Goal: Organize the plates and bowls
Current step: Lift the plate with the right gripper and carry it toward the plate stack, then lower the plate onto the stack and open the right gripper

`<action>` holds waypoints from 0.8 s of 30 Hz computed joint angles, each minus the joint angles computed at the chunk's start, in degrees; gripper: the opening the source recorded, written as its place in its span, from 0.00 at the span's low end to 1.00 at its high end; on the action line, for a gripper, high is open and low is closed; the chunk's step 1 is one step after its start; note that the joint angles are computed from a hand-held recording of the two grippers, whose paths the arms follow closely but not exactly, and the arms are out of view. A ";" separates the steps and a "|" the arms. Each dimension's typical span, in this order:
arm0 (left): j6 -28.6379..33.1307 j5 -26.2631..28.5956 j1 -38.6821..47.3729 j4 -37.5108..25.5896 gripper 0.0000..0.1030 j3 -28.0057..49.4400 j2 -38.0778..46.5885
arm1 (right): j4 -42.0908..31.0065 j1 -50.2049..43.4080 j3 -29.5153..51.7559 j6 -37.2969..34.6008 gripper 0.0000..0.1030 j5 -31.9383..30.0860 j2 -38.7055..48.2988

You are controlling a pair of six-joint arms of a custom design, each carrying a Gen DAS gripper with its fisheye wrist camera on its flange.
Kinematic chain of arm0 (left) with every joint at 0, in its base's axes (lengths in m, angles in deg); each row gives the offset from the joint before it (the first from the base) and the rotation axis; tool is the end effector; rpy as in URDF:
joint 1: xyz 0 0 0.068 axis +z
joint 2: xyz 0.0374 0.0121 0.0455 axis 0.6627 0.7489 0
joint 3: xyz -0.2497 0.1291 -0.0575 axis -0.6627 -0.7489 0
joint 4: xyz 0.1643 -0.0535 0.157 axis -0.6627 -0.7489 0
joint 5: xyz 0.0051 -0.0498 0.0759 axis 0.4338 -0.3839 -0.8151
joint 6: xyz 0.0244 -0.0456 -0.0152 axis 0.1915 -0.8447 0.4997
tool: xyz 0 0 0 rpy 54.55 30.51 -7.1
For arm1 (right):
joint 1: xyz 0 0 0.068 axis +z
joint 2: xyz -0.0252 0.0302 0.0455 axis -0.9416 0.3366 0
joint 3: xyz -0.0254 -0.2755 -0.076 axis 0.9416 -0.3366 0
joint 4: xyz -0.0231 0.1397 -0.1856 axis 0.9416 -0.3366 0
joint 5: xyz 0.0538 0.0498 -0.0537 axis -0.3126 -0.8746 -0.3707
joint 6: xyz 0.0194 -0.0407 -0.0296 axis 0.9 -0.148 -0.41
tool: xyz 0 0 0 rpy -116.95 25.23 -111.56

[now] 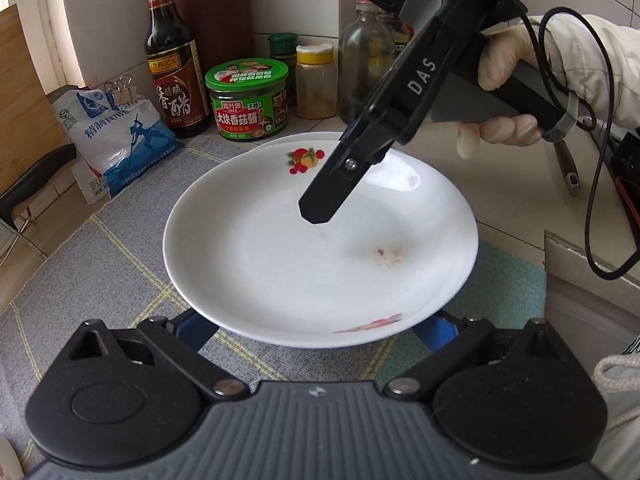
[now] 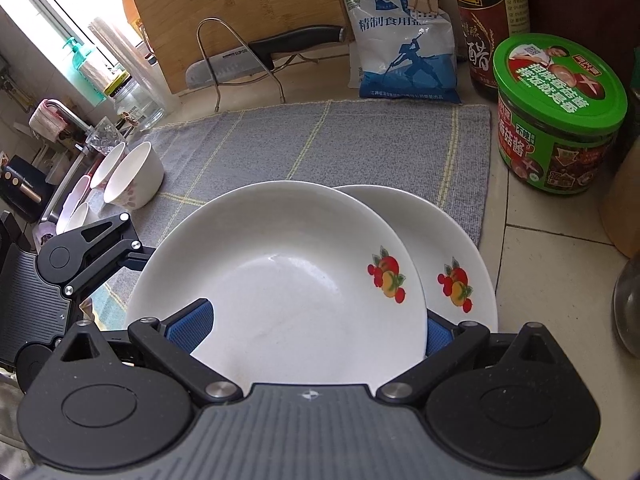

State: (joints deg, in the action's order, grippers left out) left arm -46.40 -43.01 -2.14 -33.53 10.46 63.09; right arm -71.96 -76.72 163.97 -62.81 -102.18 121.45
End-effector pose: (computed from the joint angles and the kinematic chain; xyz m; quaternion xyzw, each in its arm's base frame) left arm 0.1032 -0.0877 0.2157 0.2193 0.9109 -0.0643 0.3435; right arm 0.2985 -0.0113 0.2276 -0.3973 0.8547 0.3103 0.1237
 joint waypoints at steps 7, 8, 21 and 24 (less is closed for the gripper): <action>2.11 2.10 2.24 0.83 0.97 0.49 1.91 | 0.22 -0.60 0.34 0.15 1.00 -0.24 0.75; 2.58 2.68 2.78 0.83 0.97 0.59 2.09 | 0.27 -0.68 0.27 0.17 1.00 -0.21 0.72; 9.64 8.42 8.88 1.73 0.97 1.75 6.05 | -0.23 -3.34 0.27 0.34 1.00 -0.68 0.40; 10.77 9.15 9.86 1.95 0.97 1.67 6.42 | -0.47 -4.03 0.20 0.00 1.00 -0.98 0.13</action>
State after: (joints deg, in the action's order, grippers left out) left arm -35.63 -33.85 7.72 -31.58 12.13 69.51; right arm -72.43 -80.75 164.17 -62.80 -103.17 121.58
